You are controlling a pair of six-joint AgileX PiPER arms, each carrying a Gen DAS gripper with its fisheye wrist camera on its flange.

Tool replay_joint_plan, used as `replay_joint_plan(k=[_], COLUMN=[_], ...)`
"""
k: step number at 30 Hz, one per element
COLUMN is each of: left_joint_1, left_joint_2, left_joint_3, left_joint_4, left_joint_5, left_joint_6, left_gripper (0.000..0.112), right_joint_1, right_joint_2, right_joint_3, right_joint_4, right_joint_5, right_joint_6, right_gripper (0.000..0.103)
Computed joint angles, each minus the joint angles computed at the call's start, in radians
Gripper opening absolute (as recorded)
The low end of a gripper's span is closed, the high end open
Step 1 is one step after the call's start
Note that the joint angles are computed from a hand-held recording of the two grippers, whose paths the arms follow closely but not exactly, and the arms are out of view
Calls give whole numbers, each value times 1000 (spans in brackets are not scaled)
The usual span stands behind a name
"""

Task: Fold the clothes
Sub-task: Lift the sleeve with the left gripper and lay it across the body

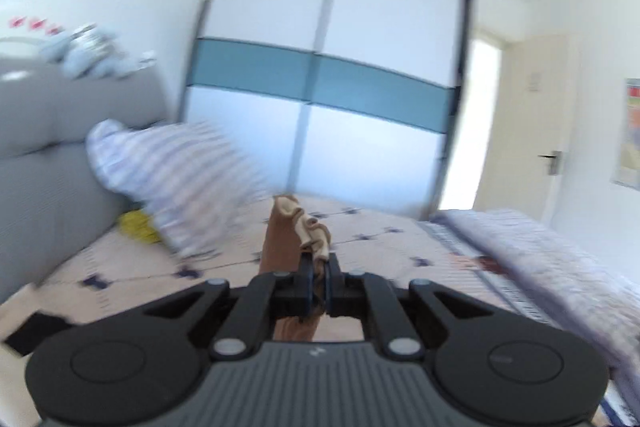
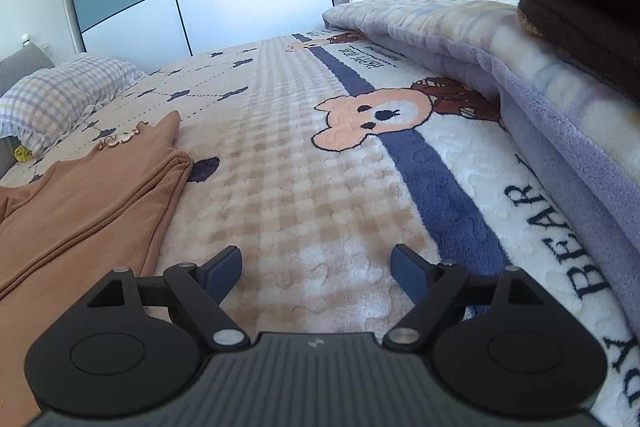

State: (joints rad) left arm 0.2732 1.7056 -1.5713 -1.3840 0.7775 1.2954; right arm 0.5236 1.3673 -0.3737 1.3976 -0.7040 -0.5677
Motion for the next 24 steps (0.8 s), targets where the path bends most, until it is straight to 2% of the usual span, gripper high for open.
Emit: replay_joint_plan(k=[2, 5, 7, 9, 12, 15, 17, 19, 22, 24], left_joint_1=[-86, -212, -275, -279, -198, -136, -113, -95, -109, -153], left_joint_2=[-79, -125, -149, -147, -103, -53, 3, 82, 178, 219], left_joint_3=[118, 256, 359, 419, 416, 357, 290, 207, 100, 47], left_joint_4=[-70, -61, -6, 41, 95, 164, 234, 270, 314, 386], left_joint_5=[107, 229, 214, 216, 261, 195, 155, 151, 123, 46], left_joint_6=[93, 178, 247, 252, 214, 159, 79, 3, -93, -165], left_gripper=[6, 16, 36, 40, 42, 51, 51, 51, 51, 50], right_joint_1=[2, -5, -9, -14, -27, -34, -26, -17, -1, 24], right_joint_2=[0, -8, -13, -18, -29, -38, -45, -59, -108, -142], right_joint_3=[0, 10, 14, 19, 33, 40, 37, 23, 12, 7], right_joint_4=[1, -19, -25, -38, -76, -92, -69, -11, 33, 40], right_joint_5=[-2, 5, 10, 17, 27, 33, 27, 32, 62, 76], right_joint_6=[2, 26, 31, 39, 75, 99, 88, 33, 9, 21], right_gripper=[85, 85, 85, 85, 85, 85, 85, 85, 83, 82])
